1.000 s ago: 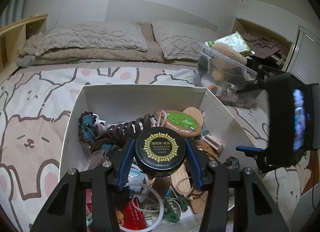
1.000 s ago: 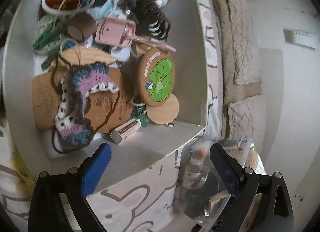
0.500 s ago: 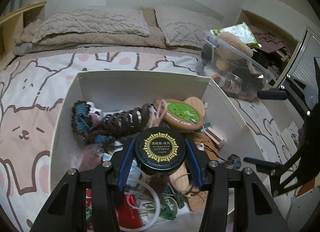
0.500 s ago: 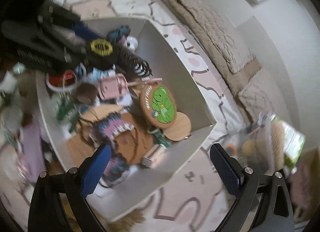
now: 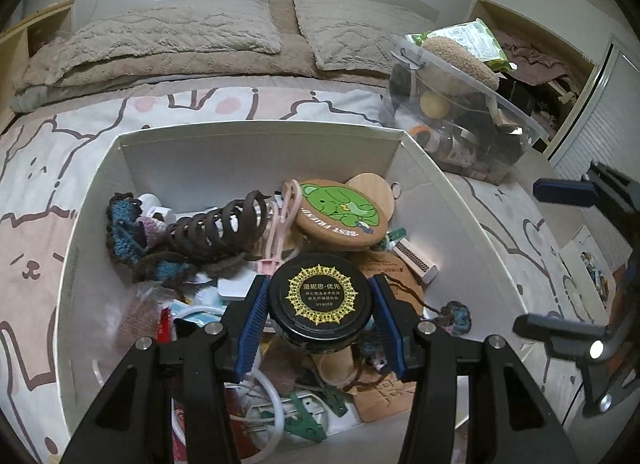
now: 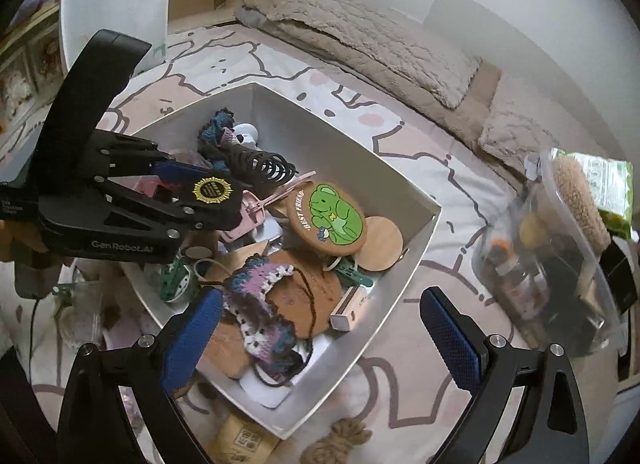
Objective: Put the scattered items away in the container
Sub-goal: 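Open right tool to drop the matchbox while left tool releases the tin into the box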
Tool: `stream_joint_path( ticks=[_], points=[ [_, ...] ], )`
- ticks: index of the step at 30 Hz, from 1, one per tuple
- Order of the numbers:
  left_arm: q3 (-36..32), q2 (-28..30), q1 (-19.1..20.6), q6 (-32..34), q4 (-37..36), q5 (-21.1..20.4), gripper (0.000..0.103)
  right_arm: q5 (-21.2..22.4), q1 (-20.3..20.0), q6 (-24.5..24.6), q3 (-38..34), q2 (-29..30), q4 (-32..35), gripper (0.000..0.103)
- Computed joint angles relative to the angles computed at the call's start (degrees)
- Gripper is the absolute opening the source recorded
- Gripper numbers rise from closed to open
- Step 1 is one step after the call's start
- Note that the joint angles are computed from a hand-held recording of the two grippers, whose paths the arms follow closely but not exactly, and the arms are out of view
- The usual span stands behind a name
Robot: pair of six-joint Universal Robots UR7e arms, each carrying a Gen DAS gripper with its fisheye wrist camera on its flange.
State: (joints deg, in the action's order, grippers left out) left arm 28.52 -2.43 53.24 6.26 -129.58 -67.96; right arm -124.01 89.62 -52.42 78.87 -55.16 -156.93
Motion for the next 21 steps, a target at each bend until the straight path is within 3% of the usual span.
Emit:
stream_joint_path(
  ticks=[2, 5, 21],
  points=[
    [-0.8, 0.3, -0.1, -0.4, 1.0, -0.5, 0.052, 0.4, -0.1, 0.7, 0.4, -0.3, 0.4, 0.099],
    [1.2, -0.6, -0.2, -2.5, -2.3, 0.4, 0.098, 0.7, -0.3, 1.2, 1.0, -0.7, 0.7, 0.099],
    [8.4, -5.1, -1.2, -0.9, -8.2, 1.6, 0.098, 1.8, -0.3, 4.5, 3.3, -2.1, -0.3, 0.099]
  ],
)
